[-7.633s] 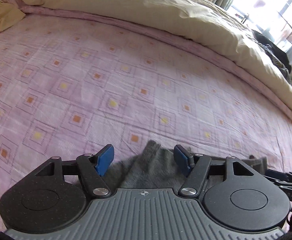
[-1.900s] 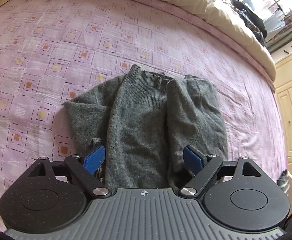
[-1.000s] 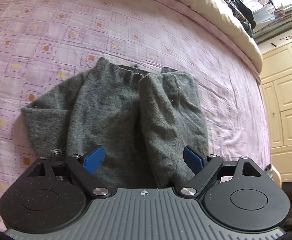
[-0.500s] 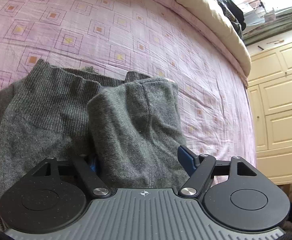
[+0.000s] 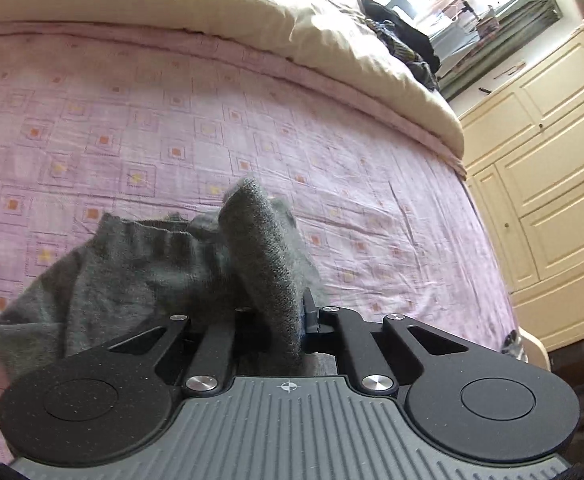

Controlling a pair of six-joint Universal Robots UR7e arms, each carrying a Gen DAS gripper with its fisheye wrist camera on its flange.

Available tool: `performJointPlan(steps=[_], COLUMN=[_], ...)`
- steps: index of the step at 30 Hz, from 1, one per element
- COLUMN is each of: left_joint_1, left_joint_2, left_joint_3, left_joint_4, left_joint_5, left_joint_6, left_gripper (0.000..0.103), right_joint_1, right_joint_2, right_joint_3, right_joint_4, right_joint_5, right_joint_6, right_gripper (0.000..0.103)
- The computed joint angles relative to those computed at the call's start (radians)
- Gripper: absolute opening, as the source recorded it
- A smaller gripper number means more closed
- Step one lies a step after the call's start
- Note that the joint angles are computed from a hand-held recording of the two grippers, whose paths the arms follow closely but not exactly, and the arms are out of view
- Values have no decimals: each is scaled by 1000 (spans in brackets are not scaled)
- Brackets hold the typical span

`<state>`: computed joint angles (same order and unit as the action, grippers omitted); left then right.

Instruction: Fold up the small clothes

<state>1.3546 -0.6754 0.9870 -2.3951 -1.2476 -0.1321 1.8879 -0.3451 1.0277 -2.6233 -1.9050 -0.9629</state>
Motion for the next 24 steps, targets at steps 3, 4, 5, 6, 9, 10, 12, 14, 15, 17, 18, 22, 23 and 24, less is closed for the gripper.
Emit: performJointPlan(steps=[3, 4, 5, 6, 9, 10, 12, 14, 15, 17, 18, 22, 23, 24], left_joint_1=[12, 17, 25, 36, 62, 71, 89, 98, 98, 95, 91, 61, 53, 45], left_joint_2=[-45, -52, -60, -68, -78, -79, -73, -65, -61, -58, -59, -70, -80, -95], left_joint_3=[38, 44, 59, 70, 95, 96, 92, 87, 83, 78, 77, 100, 119, 145], left_joint_4=[24, 37, 39, 44, 48, 56, 58, 42, 35, 16, 7, -50, -83, -125], left_joint_5=[38, 70, 100, 120, 164, 163, 146, 151, 168, 203, 233, 395, 424, 438], left_joint_6=[23, 22, 13, -2, -37, -39, -39, -29, -16, 21, 47, 124, 133, 141], left_gripper=[10, 10, 10, 10, 11, 12, 21, 31, 34, 38, 38, 38, 38, 38], right_joint_1=[13, 14, 17, 18, 23, 24, 22, 16, 9, -9, -15, -41, -45, -51], right_joint_2=[38, 52, 69, 87, 136, 152, 163, 152, 138, 91, 71, 25, 26, 27], right_joint_3=[-40, -49, -66, -85, -141, -162, -174, -161, -154, -105, -83, -62, -77, -94], right_joint_4=[69, 79, 99, 122, 179, 202, 221, 241, 261, 278, 278, 272, 269, 264], right_joint_5=[11, 15, 15, 11, -5, -13, -25, 3, 25, 66, 73, 104, 116, 127], right_joint_6=[16, 16, 22, 28, 49, 58, 56, 53, 52, 48, 52, 131, 159, 187], right_gripper=[19, 19, 19, 19, 19, 20, 32, 43, 52, 54, 54, 54, 54, 54])
